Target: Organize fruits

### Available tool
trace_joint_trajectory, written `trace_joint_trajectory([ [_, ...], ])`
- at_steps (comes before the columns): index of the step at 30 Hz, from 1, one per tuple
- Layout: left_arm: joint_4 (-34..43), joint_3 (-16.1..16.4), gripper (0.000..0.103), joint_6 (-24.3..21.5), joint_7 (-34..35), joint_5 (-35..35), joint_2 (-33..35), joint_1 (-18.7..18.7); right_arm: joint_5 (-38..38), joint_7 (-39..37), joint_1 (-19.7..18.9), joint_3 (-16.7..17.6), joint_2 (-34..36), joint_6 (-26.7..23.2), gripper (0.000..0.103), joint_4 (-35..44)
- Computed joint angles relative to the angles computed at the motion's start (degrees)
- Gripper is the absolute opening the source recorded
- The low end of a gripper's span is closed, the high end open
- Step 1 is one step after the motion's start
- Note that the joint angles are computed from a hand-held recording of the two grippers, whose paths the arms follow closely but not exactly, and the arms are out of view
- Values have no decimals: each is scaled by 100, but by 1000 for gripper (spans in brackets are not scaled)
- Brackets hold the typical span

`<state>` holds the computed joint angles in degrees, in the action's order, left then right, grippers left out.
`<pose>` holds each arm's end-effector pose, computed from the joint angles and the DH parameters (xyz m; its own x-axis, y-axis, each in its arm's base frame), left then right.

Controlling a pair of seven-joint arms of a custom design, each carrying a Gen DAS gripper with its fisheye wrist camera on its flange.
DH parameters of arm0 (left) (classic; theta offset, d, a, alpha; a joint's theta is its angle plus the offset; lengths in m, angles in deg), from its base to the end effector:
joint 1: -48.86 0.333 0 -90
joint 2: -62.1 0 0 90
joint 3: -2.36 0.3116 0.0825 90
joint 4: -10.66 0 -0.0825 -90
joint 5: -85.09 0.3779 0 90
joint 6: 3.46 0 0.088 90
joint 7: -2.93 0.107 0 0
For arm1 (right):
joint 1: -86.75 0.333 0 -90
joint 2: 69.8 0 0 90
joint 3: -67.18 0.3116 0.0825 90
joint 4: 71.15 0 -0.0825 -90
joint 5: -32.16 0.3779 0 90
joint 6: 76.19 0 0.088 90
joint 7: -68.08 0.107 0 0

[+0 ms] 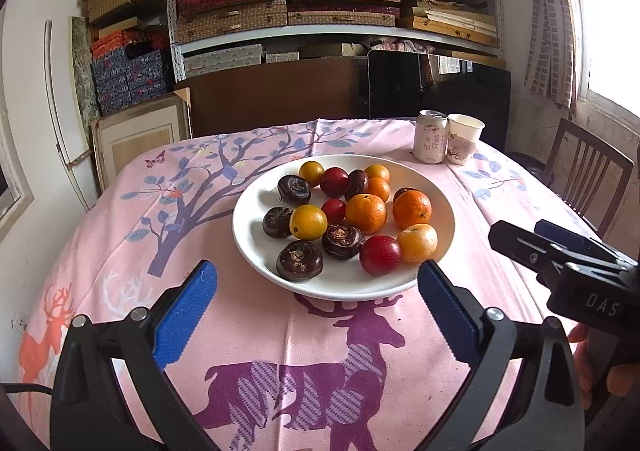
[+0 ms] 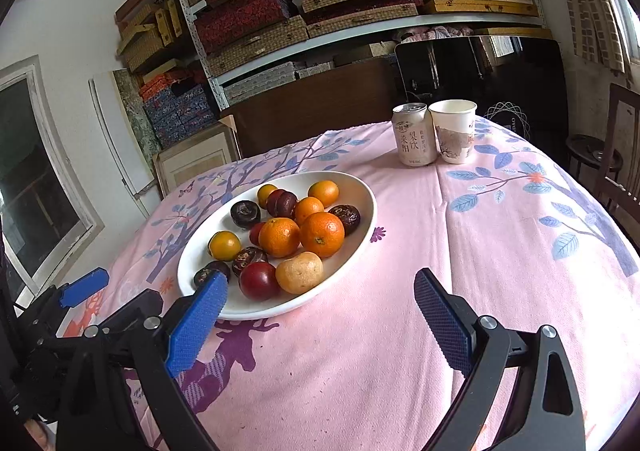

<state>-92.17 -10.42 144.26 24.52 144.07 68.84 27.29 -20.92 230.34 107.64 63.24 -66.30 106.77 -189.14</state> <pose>0.5189 -0.3646 0.5484 -0.0753 -0.9955 -0.0579 -0.5479 0.0898 -0.8317 0.5359 0.2422 0.5061 0.1519 -0.9414 -0.3013 -0.5538 0.1714 -0.8148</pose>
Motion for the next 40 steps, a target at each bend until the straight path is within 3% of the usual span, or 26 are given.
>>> trace_joint_trajectory([
  [4,-61,14,98,189,-29,-99,-25,47,336,-337,-17,66,14,-46,95,-32],
  [18,44,-8,99,-71,109,15,58,-54,779,-749,38,94,22,-204,95,-70],
  [26,15,1,99,-257,-341,626,8,-137,982,-930,46,105,19,-205,95,-93],
  [40,47,4,99,-203,-127,235,60,-56,989,-944,66,82,21,-200,95,-93],
])
